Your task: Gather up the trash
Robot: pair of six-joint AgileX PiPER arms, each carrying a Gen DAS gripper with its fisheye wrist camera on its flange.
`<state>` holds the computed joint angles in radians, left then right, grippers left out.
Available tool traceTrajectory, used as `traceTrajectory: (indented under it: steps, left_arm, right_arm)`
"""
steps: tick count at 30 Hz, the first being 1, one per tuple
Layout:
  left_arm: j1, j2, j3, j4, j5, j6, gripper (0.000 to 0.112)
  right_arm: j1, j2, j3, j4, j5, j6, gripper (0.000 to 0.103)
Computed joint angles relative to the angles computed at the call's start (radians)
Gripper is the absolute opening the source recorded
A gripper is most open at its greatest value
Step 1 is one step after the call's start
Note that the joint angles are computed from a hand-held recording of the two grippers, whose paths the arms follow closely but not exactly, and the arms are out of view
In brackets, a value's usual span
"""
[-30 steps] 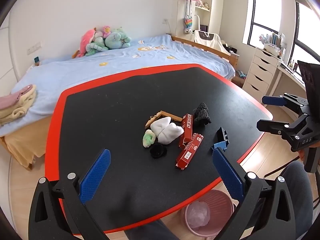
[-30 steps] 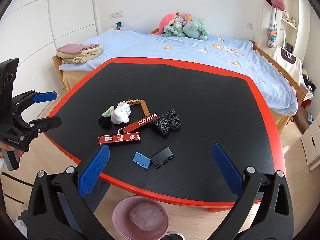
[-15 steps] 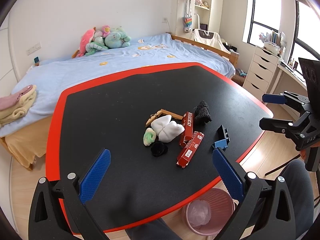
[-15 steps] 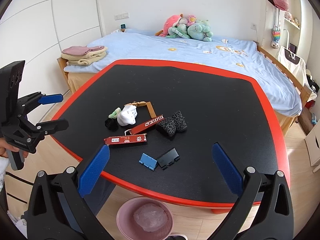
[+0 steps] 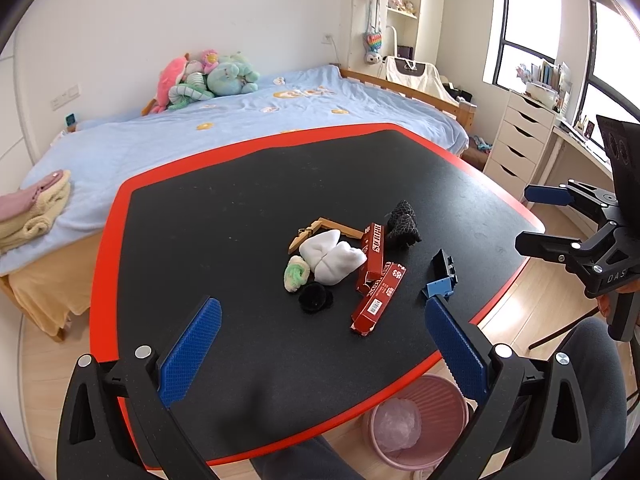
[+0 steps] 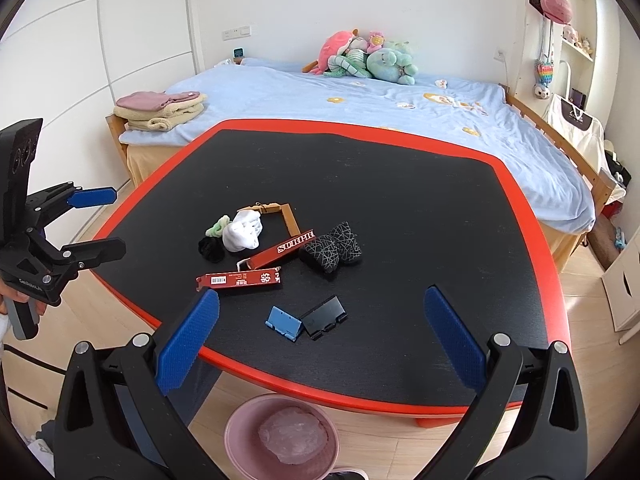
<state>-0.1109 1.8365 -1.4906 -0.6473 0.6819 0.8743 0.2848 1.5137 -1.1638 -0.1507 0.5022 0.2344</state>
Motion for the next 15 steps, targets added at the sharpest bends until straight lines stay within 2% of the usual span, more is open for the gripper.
traceTrajectory:
  steps: [15]
  left_arm:
    - [0.000, 0.007, -0.003, 0.000, 0.005, 0.000, 0.098]
  right_arm:
    - [0.000, 0.014, -0.007, 0.016, 0.008, -0.012, 0.100]
